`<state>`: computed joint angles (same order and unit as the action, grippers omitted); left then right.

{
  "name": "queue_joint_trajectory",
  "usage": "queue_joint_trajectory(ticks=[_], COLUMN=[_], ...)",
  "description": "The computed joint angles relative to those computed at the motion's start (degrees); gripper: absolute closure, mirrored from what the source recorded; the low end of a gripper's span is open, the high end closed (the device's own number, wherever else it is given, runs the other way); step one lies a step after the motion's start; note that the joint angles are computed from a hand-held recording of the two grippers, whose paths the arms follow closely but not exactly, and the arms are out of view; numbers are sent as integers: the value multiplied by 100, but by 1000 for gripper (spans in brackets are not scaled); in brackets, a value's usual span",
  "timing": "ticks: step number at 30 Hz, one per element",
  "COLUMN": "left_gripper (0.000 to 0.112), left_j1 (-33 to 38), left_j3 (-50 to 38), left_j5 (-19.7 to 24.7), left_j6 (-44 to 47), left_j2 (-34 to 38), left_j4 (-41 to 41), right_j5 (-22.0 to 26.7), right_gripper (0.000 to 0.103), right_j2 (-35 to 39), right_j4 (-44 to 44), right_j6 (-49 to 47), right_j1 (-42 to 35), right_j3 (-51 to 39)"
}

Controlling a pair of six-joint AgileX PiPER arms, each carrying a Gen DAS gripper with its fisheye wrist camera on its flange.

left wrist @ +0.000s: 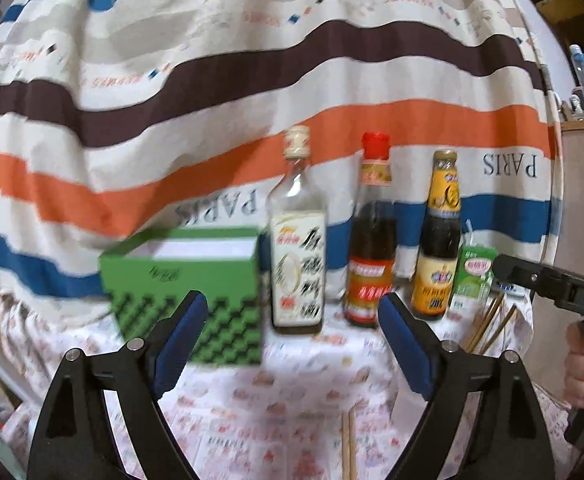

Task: Organize utensils
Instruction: 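Drop both chopsticks into the clear cup and open both tools, then move the open right tool down to the loose chopsticks on the table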

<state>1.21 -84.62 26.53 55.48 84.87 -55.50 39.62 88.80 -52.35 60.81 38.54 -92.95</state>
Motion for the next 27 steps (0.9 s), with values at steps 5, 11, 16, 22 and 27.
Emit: queue_joint_trajectory(ticks=[5, 11, 16, 22, 27], left_gripper=[15, 10, 10, 10, 10], left_j1=[599, 733, 869, 618, 725], left_j3=[936, 1593, 1873, 1729, 1629], left_j5=[232, 19, 255, -139, 10], left_j6=[1565, 2594, 2812, 1803, 1595], left_j2=[-547, -606, -431, -231, -64], left_j4=[-1496, -2112, -2219, -882, -836], right_j5=[210, 1138, 1306, 1027, 814], right_gripper=[26, 24, 18, 18, 18], right_j2=[157, 503, 406, 400, 678], right_j4=[-32, -597, -556, -583, 208], right_j6=[94, 687, 1099, 1872, 1650], right_j1=[253, 917, 1214, 1119, 736], right_j3=[-75, -197, 361, 1032, 1109])
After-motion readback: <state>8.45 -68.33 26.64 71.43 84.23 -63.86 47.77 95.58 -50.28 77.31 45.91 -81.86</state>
